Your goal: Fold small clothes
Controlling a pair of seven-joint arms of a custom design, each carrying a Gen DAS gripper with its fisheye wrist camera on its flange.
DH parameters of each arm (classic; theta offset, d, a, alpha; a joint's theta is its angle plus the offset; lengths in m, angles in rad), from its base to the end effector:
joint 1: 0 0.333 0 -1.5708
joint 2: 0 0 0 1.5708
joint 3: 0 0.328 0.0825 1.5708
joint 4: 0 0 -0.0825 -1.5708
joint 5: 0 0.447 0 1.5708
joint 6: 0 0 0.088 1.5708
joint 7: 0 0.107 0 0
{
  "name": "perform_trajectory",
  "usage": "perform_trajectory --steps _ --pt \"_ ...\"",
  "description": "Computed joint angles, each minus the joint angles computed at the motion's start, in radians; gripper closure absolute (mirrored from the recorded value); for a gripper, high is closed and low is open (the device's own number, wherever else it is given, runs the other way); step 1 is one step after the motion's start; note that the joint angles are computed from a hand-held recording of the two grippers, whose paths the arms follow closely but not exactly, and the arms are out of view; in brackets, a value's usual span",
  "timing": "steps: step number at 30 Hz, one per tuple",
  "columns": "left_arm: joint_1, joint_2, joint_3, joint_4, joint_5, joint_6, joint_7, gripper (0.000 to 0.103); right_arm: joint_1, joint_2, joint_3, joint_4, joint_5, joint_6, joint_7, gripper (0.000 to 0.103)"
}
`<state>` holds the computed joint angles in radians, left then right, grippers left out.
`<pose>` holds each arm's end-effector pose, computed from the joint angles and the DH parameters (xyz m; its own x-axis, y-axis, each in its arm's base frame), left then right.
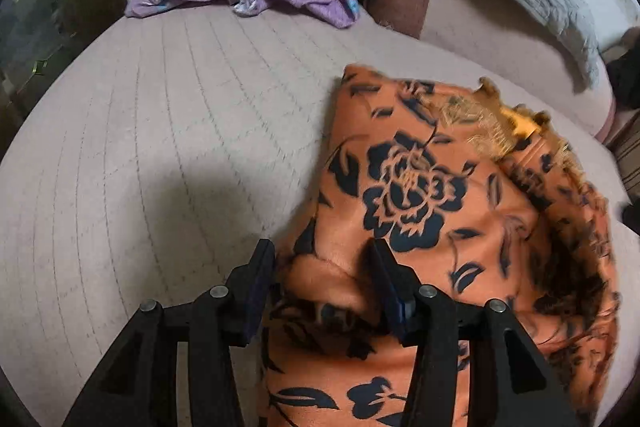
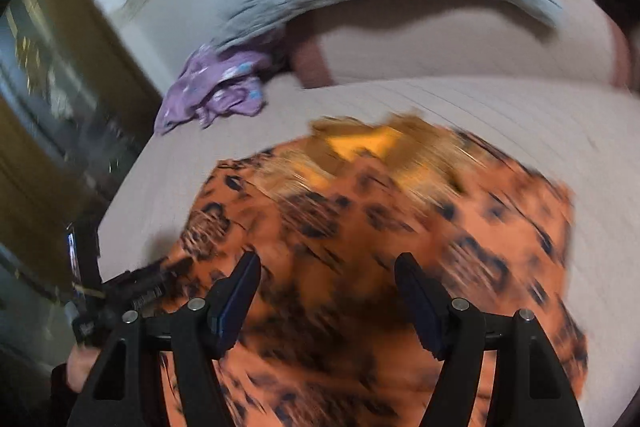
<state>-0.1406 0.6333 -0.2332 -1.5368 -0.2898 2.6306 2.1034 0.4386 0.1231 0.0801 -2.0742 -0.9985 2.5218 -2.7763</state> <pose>0.7606 -0.2553 0.3166 -0.5949 -0.7949 0.1192 -0.7193 0.4604 -0.5202 0.5589 0.3273 0.3766 -0.5250 -0.8093 -0.2634 -0.5481 0.5583 -0.6228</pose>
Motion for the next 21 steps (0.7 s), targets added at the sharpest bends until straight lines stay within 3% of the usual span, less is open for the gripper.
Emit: perform_trajectory --steps 3,6,8,10,11,12,17,21 --pt "0.004 -0.001 0.002 -0.002 -0.005 0.039 0.009 0.051 -0.024 0.147 -0.004 0.175 0.146 -0.033 -0.215 0.03" --pt "0.028 0.026 -0.019 0.045 -0.028 -0.039 0.02 0.053 -0.032 0.299 -0.013 0.348 0.3 -0.118 -0.393 0.03" --pt "0.034 0.033 -0.028 0.053 -0.04 -0.047 0.041 0.059 -0.054 0.379 -0.003 0.433 0.43 -0.181 -0.5 0.035" --pt "0.045 0.039 -0.045 0.062 -0.062 -0.059 0.075 0.075 -0.029 0.381 -0.035 0.429 0.451 -0.198 -0.469 0.067" --pt "0.043 0.041 -0.045 0.065 -0.068 -0.058 0.077 0.076 -0.013 0.355 -0.055 0.394 0.445 -0.176 -0.439 0.079" --pt "0.046 0.035 -0.05 0.055 -0.078 -0.043 0.09 0.083 -0.008 0.331 -0.062 0.365 0.455 -0.167 -0.429 0.097" --pt "0.052 0.003 -0.06 0.009 -0.109 0.01 0.142 0.092 0.04 0.095 -0.08 0.107 0.345 -0.179 -0.236 0.098" --pt "0.057 -0.006 -0.065 0.002 -0.133 0.019 0.159 0.093 0.045 -0.149 -0.024 -0.152 0.215 -0.208 0.038 0.098"
